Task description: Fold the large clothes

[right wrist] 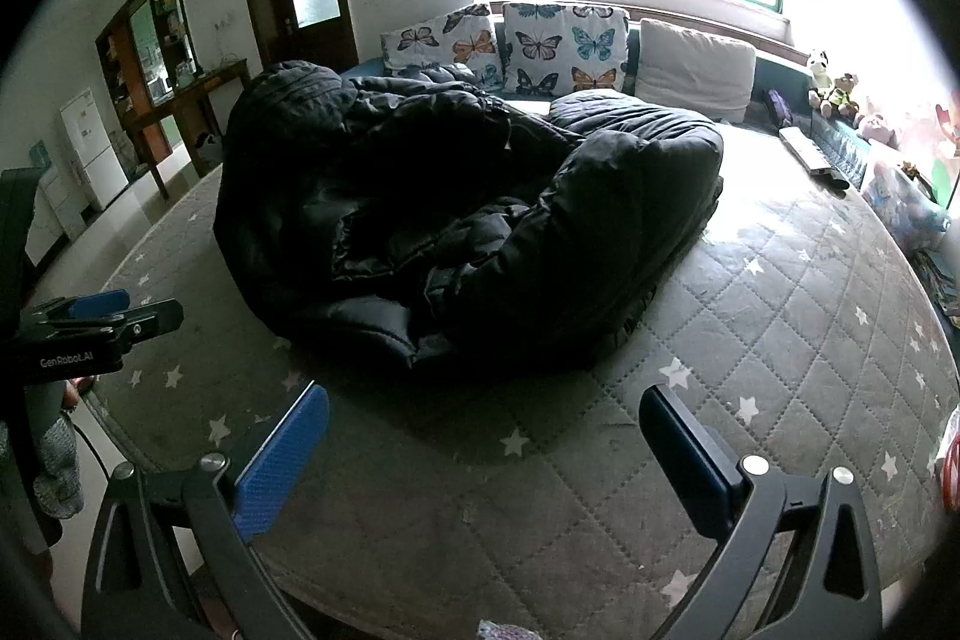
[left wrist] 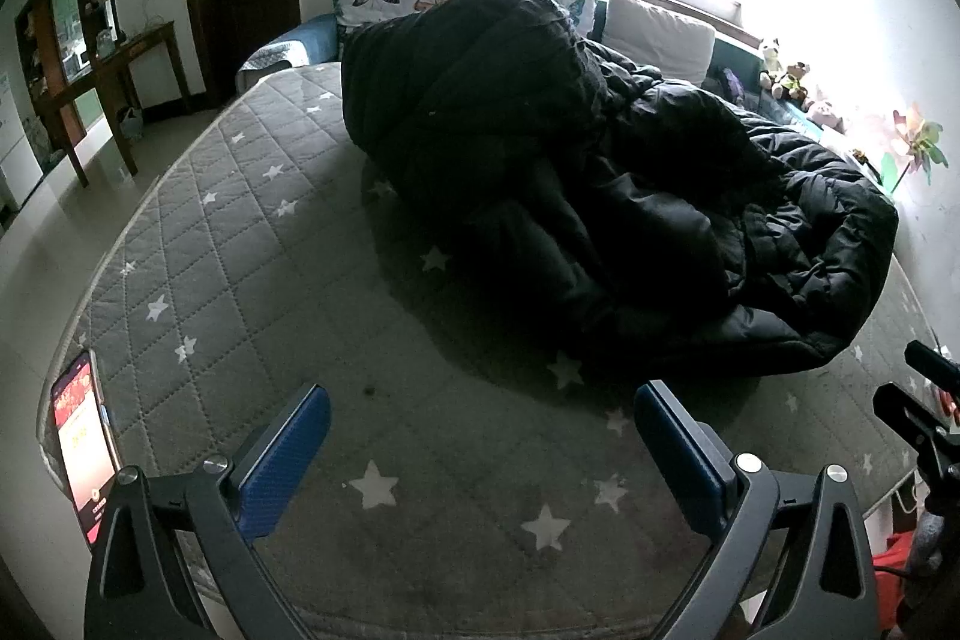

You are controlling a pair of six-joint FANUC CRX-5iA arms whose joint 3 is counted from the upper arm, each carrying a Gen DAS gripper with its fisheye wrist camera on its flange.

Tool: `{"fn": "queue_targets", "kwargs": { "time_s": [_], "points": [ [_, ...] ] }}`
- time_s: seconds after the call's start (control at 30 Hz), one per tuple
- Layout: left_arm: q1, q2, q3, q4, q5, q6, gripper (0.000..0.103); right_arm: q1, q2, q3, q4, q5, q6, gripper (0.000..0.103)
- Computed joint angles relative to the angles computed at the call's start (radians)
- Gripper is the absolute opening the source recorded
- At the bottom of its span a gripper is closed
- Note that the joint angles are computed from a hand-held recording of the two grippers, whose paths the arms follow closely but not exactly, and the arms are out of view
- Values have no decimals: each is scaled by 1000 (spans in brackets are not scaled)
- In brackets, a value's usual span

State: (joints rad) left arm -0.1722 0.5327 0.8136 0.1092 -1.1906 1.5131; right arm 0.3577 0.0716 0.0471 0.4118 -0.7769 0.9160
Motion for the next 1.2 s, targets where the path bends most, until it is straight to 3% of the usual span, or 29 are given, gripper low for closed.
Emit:
{"fn": "queue_targets", "kwargs": {
  "time_s": [0.47, 1.2],
  "points": [
    [0, 9, 18, -12, -4, -4, 103, 0, 8, 12, 8, -8, 5, 103],
    [-7, 133, 241, -32, -104, -28, 103, -34, 64, 88, 4, -42, 43, 103]
  ]
}}
